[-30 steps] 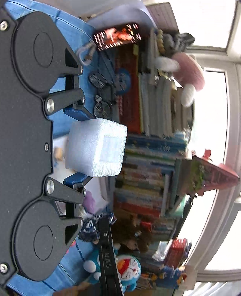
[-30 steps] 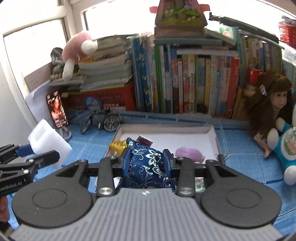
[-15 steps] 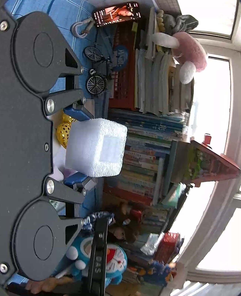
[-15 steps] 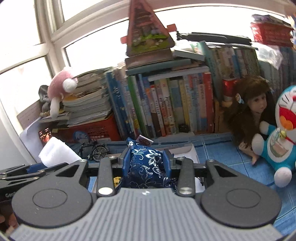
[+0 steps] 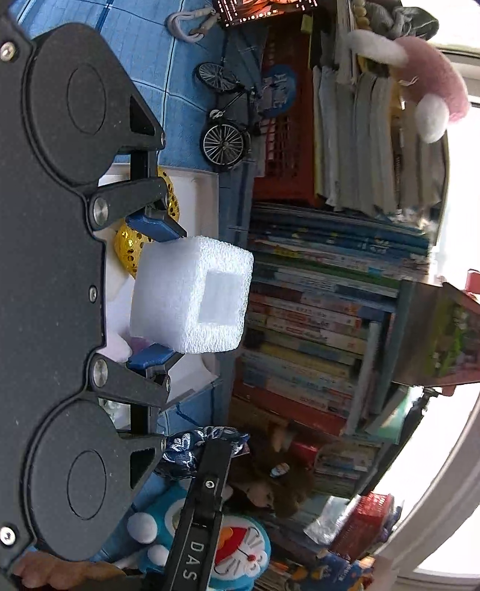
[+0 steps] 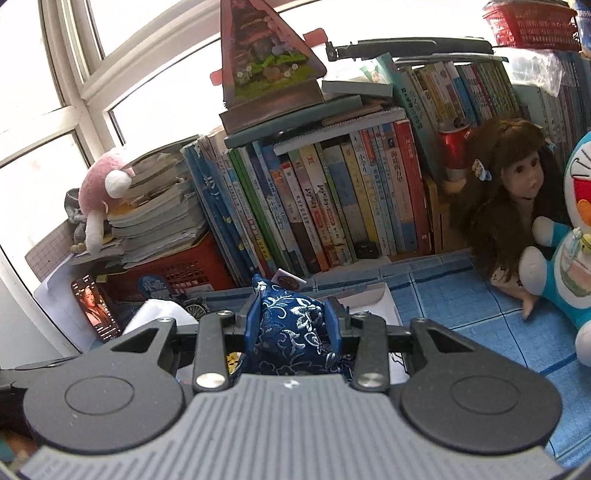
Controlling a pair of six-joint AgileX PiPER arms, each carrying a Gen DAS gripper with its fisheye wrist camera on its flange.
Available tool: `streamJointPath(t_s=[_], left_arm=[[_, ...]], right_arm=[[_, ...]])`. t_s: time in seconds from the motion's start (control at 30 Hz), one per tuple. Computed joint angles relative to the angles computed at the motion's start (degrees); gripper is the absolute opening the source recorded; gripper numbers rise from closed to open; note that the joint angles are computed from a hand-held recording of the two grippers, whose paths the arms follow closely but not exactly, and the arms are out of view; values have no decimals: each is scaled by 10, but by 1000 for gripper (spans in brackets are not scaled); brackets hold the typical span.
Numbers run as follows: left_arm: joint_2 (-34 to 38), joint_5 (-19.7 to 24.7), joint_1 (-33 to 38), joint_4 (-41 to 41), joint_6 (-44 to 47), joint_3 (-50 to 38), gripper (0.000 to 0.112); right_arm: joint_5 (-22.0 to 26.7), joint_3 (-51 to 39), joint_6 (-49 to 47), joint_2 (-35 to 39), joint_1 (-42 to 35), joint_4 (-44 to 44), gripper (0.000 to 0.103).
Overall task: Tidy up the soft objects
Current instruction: 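Carry foam block with left gripper while right gripper carries blue cloth over tray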
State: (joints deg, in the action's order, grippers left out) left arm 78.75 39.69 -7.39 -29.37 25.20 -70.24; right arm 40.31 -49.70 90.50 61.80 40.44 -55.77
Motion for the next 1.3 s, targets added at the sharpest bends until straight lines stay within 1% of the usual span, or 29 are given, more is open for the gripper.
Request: streamJointPath(t_s=[0.07, 0.13, 0.2, 0.37, 0.5, 0.63, 0.77, 0.87, 1.0, 1.13, 1.23, 1.27, 1.3], left_arm=[[13, -11, -14, 16, -18, -3, 56], [27, -11, -22, 29, -35, -12, 56], [44, -4, -31, 48, -53, -27, 56], [92, 33, -42, 78, -90, -80, 56], [117, 39, -48, 88, -107, -100, 56], [140, 45, -58, 102, -126, -115, 56], [153, 40, -71, 110, -137, -119, 56], [160, 37, -80, 124, -145, -118, 56], [165, 41, -85, 134, -145, -113, 56], [165, 41, -84, 137, -140, -104, 56], [169, 53, -79, 124, -134, -107, 56], [174, 63, -75, 116, -130, -111, 56], [178, 72, -73, 111, -128, -114, 56]], right_arm=[[-55, 17, 1, -4, -35, 1, 41], [-120, 31, -21, -5, -81, 20, 41], [-146, 31, -45, 5, -109, 39, 41], [-204, 25, -173, 27, -178, 145, 41], [-240, 27, -285, 42, -222, 241, 41], [-254, 30, -351, 60, -245, 299, 41], [-277, 40, -439, 77, -267, 387, 41], [-280, 41, -444, 92, -267, 386, 41], [-286, 45, -498, 105, -271, 438, 41], [-302, 58, -603, 109, -283, 549, 41], [-299, 64, -653, 111, -289, 607, 41], [-298, 66, -674, 110, -291, 630, 41], [-296, 68, -676, 111, -291, 634, 41]])
